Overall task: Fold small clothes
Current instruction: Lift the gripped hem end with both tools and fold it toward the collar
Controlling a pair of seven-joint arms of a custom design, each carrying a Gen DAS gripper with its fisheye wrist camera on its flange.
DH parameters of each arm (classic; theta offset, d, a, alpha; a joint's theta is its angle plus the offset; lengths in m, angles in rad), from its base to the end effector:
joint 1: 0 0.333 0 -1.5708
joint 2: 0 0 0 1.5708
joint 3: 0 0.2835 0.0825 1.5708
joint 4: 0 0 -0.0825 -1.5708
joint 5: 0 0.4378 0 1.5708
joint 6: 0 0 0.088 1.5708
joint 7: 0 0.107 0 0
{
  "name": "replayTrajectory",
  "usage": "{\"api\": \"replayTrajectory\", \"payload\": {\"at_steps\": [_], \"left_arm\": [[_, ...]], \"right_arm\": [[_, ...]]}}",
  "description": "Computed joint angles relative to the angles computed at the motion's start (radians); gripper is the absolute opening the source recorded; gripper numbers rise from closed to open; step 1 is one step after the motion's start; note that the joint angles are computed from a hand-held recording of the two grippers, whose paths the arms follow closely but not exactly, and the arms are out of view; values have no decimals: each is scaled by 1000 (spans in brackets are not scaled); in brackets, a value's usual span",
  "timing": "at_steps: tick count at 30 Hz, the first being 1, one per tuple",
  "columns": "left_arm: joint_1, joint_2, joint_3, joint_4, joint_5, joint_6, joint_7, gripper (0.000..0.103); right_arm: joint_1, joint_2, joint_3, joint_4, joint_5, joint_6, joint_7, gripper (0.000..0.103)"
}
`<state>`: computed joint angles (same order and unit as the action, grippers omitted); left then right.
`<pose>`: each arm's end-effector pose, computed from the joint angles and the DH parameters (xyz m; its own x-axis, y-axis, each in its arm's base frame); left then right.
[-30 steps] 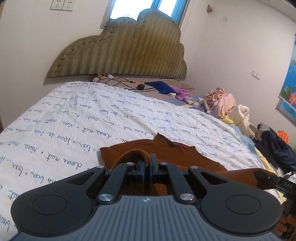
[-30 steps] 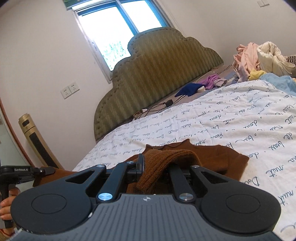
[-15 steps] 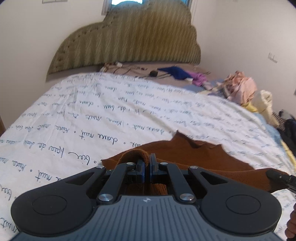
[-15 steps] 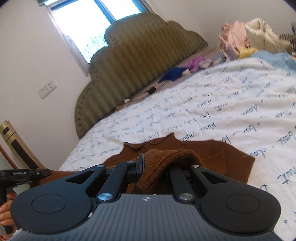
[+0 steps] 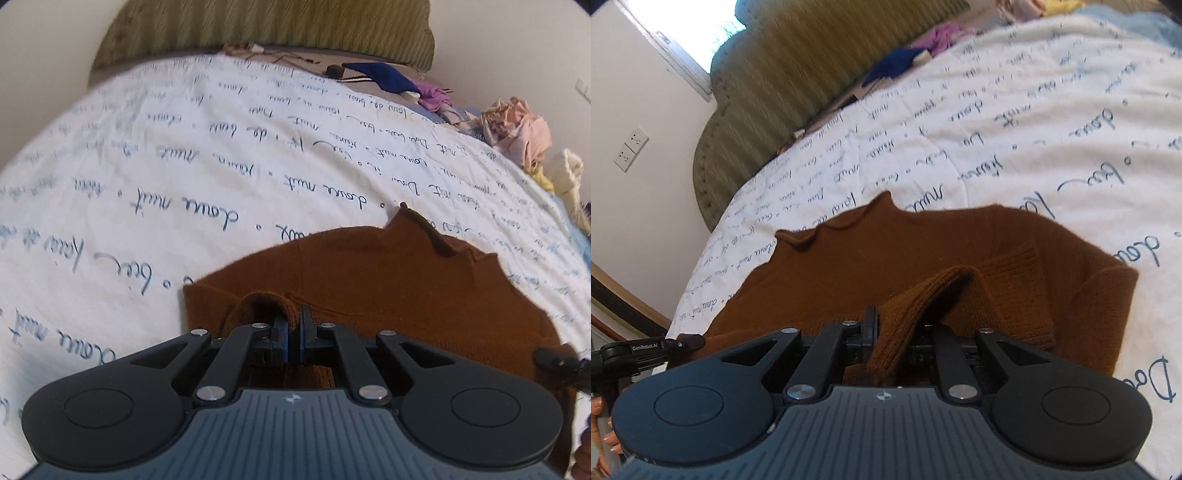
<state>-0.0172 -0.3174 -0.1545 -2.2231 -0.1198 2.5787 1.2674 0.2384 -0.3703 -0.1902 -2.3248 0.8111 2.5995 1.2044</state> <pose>0.5578 -0.0999 0.5310 0.1159 -0.9621 0.2469 -0.7845 -0.2411 -0.5713 0.5450 0.0073 0.4966 0.0445 -0.8280 -0.5589 -0.7747 0.3246 -0.5426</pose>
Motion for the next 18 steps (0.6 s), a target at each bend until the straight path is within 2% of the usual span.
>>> {"api": "replayTrajectory", "payload": {"at_steps": [1,3,6,14,18], "left_arm": [[-14,-8,17,-7,-38,0,27,6],[-29,-29,36,-24,-89,0,71,6],[-36,-61,45,-49,-124,-12,119,6],[-61,-125,75,-106,-240,-44,228,7],[-65,-128,73,-103,-270,-33,265,5]], "right_arm": [[-1,1,-5,5,0,-18,2,18],[-3,-8,-15,7,14,-50,-8,28],[-12,-33,-23,-2,23,-95,-24,36],[-18,-81,-29,-24,14,-171,-73,35],[-10,-53,-35,4,48,-168,-84,19]]}}
